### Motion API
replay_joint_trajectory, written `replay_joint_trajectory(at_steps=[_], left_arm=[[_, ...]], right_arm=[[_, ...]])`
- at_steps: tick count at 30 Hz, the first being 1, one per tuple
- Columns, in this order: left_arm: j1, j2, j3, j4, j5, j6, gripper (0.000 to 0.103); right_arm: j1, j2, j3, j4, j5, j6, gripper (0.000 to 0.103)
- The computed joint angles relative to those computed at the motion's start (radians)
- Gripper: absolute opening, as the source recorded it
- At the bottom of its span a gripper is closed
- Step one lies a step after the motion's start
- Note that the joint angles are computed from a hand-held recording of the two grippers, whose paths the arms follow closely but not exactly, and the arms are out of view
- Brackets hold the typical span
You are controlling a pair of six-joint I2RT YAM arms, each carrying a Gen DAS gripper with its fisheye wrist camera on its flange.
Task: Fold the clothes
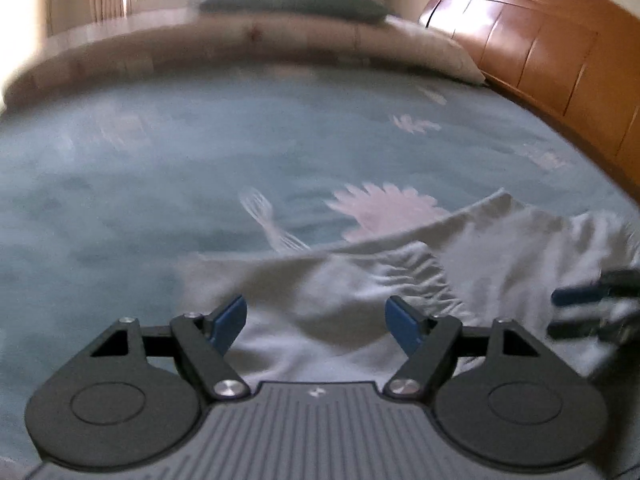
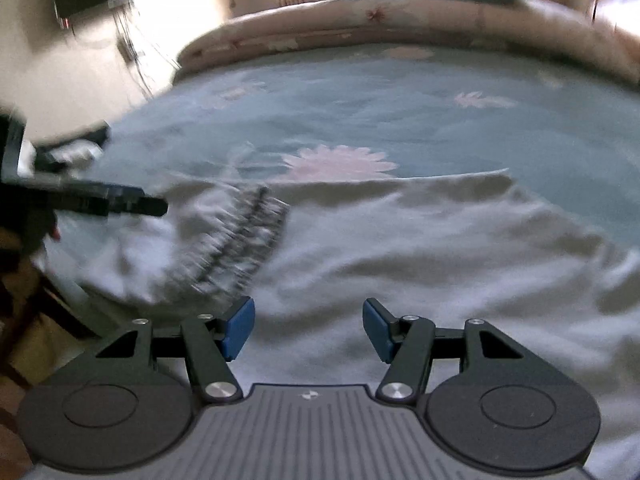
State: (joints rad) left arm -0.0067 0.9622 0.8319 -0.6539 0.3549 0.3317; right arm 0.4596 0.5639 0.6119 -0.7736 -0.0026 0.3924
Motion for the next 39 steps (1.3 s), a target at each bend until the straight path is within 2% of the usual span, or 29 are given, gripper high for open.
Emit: replay_joint_trajectory(at_steps=[2,3,8,10,17,22,28,32,39], left_arm=[[0.045,-0.077,-0.029,0.001,-0.015,0.066,0.082],[0.070,-0.116,-0.043,-0.001,-0.019,0.098,0.082],[0.250,-0.248,-0.121,-0.062,0.031,0.266,0.083],[0.319,-0.276,-0.145,-0.093,0.046,0.310,0.083],[0.545,-0.299,-0.177,-0.183,0.174,0.400,0.083],[0.581,-0.290,-0.178,-0.190,0.208,0.402,0.083],[0.587,-0.310,-0.191,-0.198,0.224,0.400,0.083],[0.573,-0.334,-0.214,-0.208,0.236,0.422,0.086],[0.340,-0.406,-0.270,-0.144,0.137,0.301,0.086]], right_arm=[[-0.028,0.005,-0.002,0.043,-0.071,-0.004,0.065],[0.016,0.017,0.003,0.057,-0.034,-0.013,0.065],[0.397,0.155,0.063,0.077,0.323,-0.137,0.065],[0.490,0.216,0.075,0.096,0.394,-0.226,0.068],[0.735,0.477,0.090,0.188,0.682,-0.531,0.069],[0.798,0.593,0.080,0.289,0.761,-0.651,0.069],[0.823,0.640,0.073,0.423,0.828,-0.755,0.070],[0.782,0.574,0.123,0.368,0.798,-0.690,0.070],[0.646,0.517,0.218,0.287,0.661,-0.549,0.070]])
